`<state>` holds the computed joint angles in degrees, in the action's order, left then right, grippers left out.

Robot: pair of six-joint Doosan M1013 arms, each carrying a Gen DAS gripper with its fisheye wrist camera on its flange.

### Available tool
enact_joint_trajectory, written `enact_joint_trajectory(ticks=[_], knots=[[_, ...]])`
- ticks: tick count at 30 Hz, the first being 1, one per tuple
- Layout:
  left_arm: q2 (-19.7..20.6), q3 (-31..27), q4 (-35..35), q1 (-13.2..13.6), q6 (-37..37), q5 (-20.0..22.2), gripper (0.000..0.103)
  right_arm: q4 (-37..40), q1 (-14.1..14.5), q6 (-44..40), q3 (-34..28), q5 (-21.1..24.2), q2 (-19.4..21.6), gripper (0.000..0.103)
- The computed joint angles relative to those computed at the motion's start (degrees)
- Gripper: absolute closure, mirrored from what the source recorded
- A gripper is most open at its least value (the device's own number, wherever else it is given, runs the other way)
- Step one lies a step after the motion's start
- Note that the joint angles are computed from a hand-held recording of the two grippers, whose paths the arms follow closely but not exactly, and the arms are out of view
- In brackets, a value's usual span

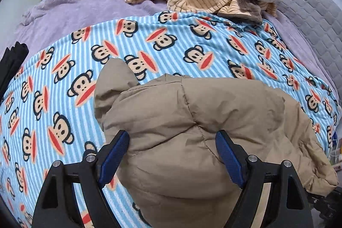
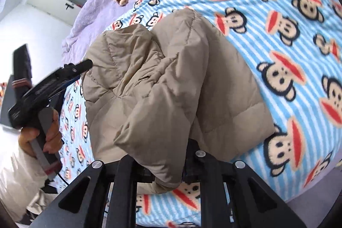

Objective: Fold large clothes
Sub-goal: 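Fold the held end over the jacket with the left tool, then release the folded jacket with both tools and hold them above it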

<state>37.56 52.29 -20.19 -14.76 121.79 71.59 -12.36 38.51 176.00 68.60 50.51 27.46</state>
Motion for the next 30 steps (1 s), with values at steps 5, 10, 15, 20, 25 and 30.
enact_joint_trajectory(ticks=[5, 10, 15, 20, 25, 30], knots=[[-0.97, 3.16, -0.14, -3.16, 1.78, -4.71, 0.019, -1.35, -0.58, -1.57, 0.48, 1.76, -0.13, 0.086], [-1.36, 5.15, 1.03, -6.62, 3.06, -5.89, 0.019, -2.16, -0.58, 5.29, 4.71, 2.54, -2.10, 0.085], [-1.62, 6.67, 3.90, -8.02, 1.84, -7.77, 0.017, -1.44, -1.40, 13.09, 11.99, -3.85, -4.27, 0.083], [-1.38, 6.66, 4.12, -7.77, 1.79, -7.64, 0.016, 5.05, -3.20, 11.57, 16.43, -11.14, -6.16, 0.078], [-1.74, 7.42, 5.07, -7.96, 1.90, -8.78, 0.016, -1.76, -2.14, 13.42, 15.29, -3.46, -9.31, 0.075], [-2.03, 6.98, 7.91, -8.37, 0.58, -8.51, 0.016, -6.82, -2.10, 7.99, 13.27, -3.06, -10.34, 0.075]])
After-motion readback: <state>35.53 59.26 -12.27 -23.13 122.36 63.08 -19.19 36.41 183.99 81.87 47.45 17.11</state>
